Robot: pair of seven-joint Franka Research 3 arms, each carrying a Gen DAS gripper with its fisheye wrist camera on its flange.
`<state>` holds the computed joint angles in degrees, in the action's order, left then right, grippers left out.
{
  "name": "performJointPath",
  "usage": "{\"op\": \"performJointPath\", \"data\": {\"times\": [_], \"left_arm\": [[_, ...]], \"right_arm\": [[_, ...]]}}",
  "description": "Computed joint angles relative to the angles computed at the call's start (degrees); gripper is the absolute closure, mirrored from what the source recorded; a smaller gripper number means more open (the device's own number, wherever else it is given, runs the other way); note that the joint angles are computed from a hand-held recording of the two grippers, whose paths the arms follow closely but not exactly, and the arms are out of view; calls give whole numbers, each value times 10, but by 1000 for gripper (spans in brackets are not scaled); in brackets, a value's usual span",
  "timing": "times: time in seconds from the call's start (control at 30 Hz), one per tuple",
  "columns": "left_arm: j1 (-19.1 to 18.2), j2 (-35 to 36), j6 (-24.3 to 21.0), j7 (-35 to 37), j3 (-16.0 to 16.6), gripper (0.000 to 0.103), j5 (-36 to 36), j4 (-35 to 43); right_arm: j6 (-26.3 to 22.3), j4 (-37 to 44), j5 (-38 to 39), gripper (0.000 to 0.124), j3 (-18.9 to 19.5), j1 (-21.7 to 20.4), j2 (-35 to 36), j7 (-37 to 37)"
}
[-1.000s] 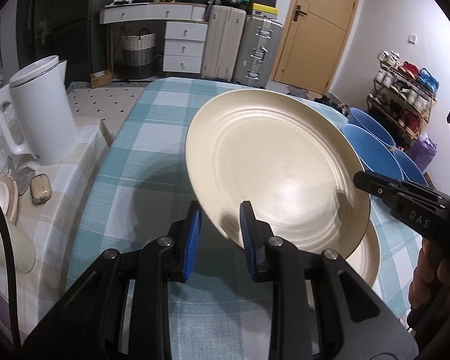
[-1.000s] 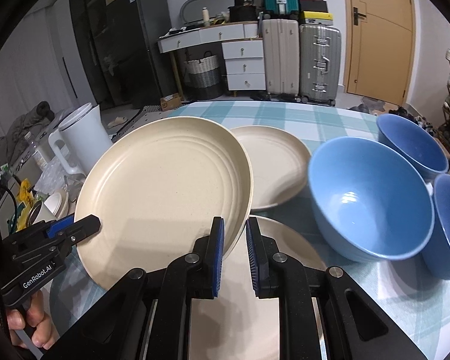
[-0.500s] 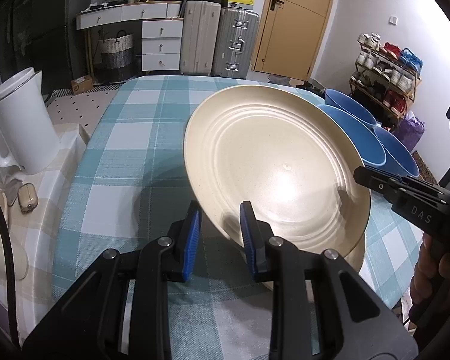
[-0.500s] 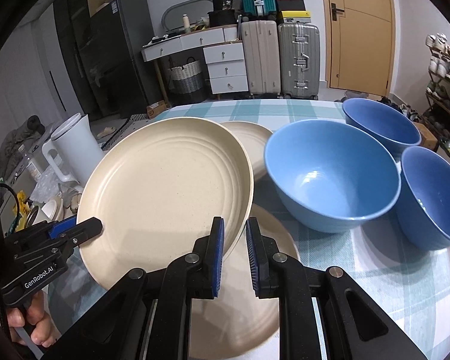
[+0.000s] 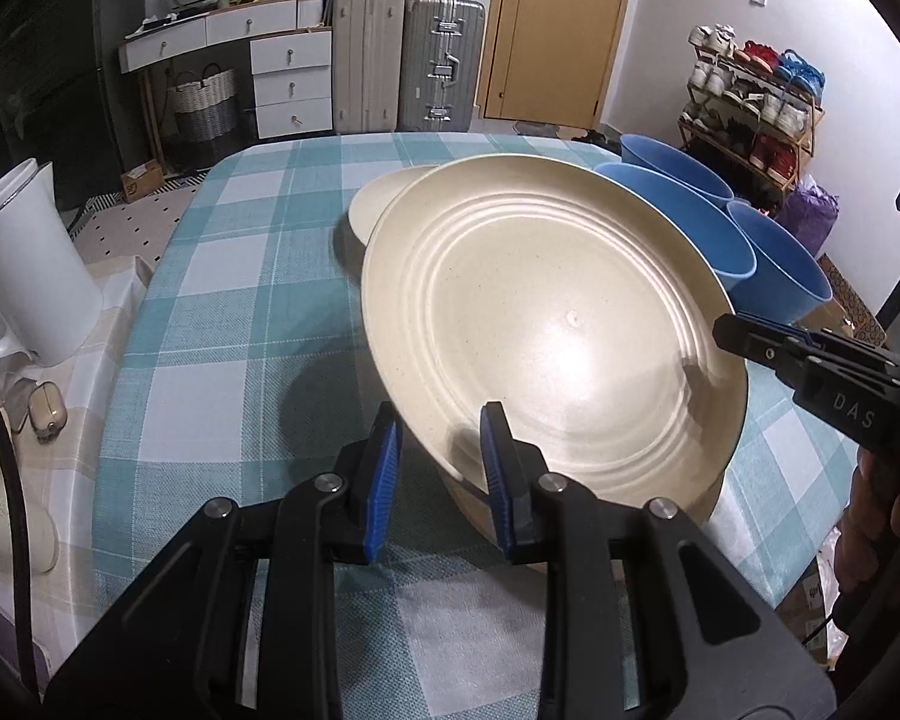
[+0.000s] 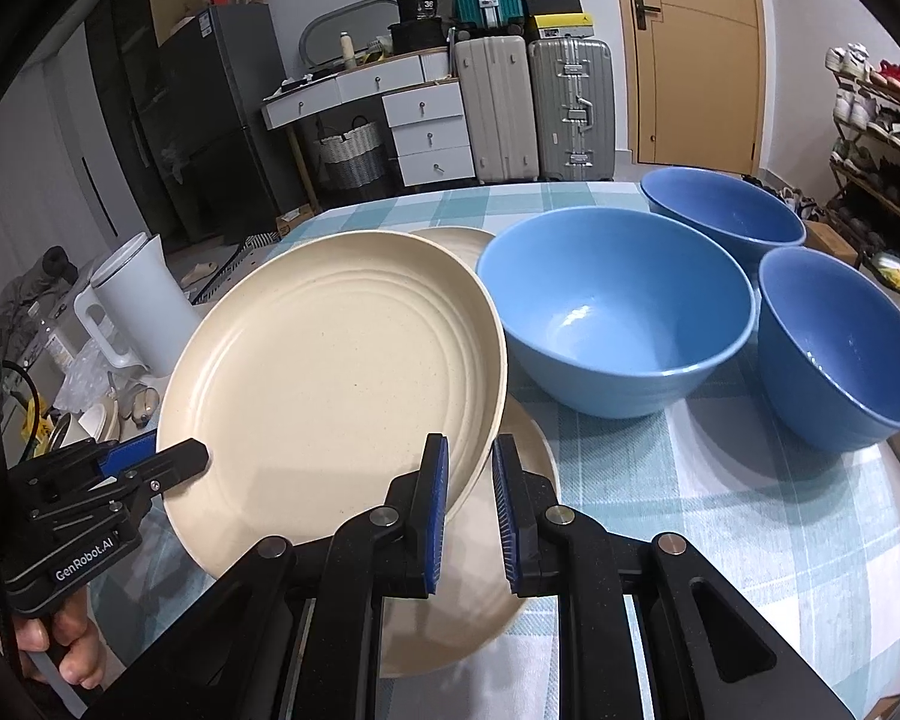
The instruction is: Organize plates and bowls
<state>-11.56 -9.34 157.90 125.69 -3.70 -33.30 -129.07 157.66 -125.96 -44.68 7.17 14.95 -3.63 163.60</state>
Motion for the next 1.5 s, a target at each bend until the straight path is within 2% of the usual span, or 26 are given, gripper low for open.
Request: {"op": "performJointPath", "data": {"times": [0.5, 1.0, 1.5], "left_arm": [[8, 1, -8, -44, -12, 79, 77, -6], [9, 11, -26, -62, -17, 79, 120, -4], [7, 16, -18, -83, -29, 79, 167, -11]], "right_arm": [[4, -18, 19, 108, 4, 0, -5, -3], [5, -41, 34, 108, 10, -4, -15, 0], [2, -57, 38, 108, 15, -11, -20, 9]]}}
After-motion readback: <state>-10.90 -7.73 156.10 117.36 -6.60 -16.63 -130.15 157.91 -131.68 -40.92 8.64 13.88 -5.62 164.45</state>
